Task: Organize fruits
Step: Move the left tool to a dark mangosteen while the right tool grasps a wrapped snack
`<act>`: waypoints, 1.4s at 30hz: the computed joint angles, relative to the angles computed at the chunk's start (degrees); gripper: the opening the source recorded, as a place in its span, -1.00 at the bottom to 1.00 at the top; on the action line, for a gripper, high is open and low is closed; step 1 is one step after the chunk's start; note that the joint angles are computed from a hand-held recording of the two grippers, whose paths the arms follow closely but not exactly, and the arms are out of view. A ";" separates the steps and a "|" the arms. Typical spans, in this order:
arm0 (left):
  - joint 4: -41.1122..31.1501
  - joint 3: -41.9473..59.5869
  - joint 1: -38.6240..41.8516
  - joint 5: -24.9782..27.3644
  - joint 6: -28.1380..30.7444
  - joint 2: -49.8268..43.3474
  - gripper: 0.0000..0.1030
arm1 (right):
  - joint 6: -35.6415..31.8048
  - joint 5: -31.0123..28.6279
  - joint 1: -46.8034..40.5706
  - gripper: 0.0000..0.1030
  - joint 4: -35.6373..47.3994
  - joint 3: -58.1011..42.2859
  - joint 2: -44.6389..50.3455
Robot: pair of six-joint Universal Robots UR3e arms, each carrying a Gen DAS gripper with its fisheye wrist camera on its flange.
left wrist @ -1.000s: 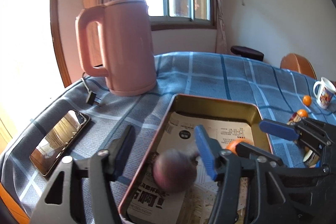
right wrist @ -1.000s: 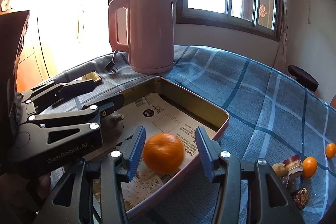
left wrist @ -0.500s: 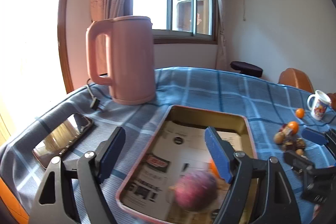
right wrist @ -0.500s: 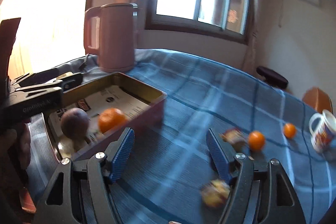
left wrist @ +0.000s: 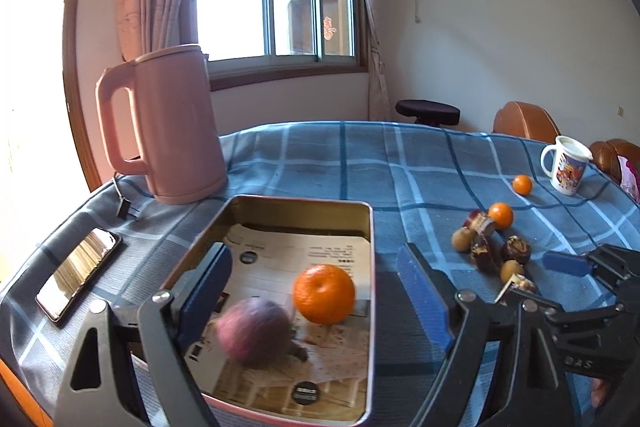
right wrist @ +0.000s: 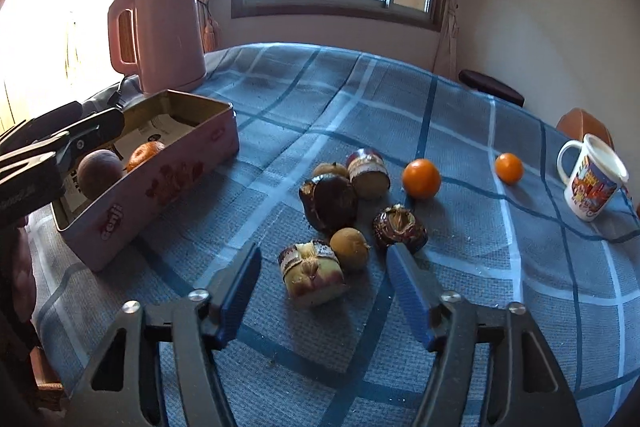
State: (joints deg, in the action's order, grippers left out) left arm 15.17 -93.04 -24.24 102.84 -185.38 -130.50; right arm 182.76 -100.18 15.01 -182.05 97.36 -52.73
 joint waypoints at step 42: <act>-63.47 82.89 -7.91 -12.64 1.29 -37.76 -0.04 | 3.58 1.91 -10.31 -0.31 -12.18 13.99 -7.32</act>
State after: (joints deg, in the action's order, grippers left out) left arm -48.31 -10.15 -32.16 90.19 -184.09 -168.26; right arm 186.34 -98.27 4.69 -194.24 111.35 -60.05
